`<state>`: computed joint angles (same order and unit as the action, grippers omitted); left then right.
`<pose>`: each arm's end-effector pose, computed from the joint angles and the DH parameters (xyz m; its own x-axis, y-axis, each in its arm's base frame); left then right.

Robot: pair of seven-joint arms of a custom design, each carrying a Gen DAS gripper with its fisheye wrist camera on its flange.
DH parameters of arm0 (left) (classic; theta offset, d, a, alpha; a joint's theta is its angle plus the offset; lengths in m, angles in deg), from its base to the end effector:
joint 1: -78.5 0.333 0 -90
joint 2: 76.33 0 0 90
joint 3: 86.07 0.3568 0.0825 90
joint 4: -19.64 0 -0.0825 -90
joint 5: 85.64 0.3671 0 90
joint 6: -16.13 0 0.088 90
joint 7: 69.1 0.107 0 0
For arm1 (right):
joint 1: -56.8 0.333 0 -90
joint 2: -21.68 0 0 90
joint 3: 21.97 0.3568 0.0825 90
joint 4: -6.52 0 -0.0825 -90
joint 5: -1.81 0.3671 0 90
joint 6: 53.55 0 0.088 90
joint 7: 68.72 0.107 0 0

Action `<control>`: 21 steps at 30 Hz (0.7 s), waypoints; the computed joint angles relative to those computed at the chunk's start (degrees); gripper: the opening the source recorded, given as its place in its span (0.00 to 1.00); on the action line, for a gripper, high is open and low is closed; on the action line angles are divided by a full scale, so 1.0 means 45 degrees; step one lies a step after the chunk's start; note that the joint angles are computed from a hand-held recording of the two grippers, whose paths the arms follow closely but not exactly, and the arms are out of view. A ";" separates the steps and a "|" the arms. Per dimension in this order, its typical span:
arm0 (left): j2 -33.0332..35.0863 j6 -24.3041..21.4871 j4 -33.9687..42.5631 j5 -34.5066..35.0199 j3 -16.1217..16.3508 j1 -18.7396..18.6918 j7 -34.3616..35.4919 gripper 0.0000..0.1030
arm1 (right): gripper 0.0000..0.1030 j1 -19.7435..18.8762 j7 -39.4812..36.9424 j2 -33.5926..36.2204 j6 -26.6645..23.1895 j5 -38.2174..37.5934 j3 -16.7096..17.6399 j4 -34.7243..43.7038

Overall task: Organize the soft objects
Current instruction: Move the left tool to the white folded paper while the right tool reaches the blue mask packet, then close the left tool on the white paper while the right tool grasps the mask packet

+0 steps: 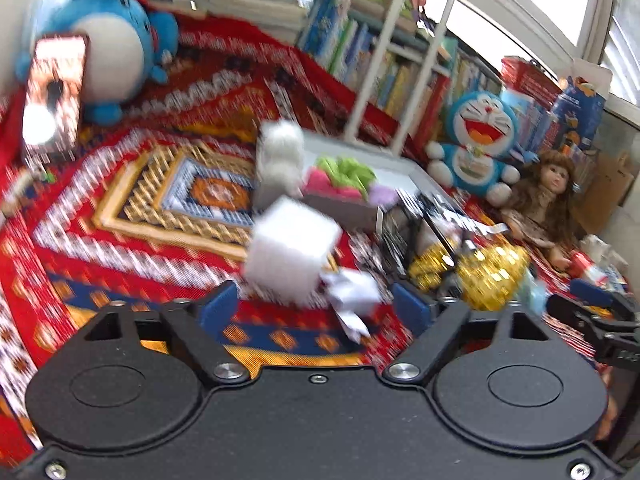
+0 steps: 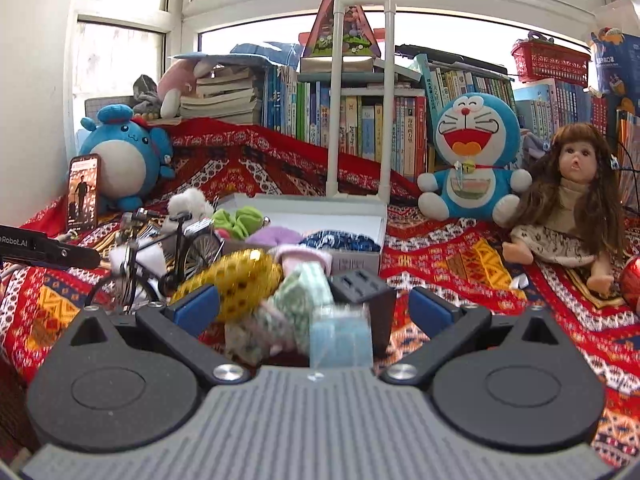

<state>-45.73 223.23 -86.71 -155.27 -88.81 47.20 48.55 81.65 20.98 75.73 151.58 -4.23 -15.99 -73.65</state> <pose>0.5939 -0.2511 0.3735 0.1564 -0.9304 0.3314 -0.5326 -0.3620 -0.7651 0.6864 0.3860 0.3296 0.5397 -0.8419 -0.0036 -0.2724 -0.1706 -0.9469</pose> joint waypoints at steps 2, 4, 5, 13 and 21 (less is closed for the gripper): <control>-0.0143 -0.0279 -0.0479 0.1182 -0.0608 0.0587 -0.1135 0.63 | 1.00 -0.0261 0.0150 -0.0044 0.0239 -0.0226 0.0302 -0.0335; -0.0203 -0.0574 -0.0736 0.2059 -0.0873 0.0905 -0.1973 0.55 | 0.99 -0.0374 0.0288 -0.0059 0.0539 -0.0359 0.0418 -0.0604; -0.0193 -0.0706 -0.0765 0.2310 -0.0883 0.0950 -0.2277 0.49 | 0.99 -0.0373 0.0317 -0.0074 0.0643 -0.0398 0.0399 -0.0722; 0.0024 -0.1036 -0.1007 0.4801 -0.1919 0.2388 -0.5394 0.27 | 0.96 -0.0051 -0.0020 -0.0161 0.0948 -0.0310 0.0036 -0.1250; 0.0246 -0.1746 -0.0687 0.4905 -0.0058 0.1002 -0.6308 0.22 | 0.95 0.0000 -0.0180 -0.0030 0.0774 -0.0246 0.0045 -0.1055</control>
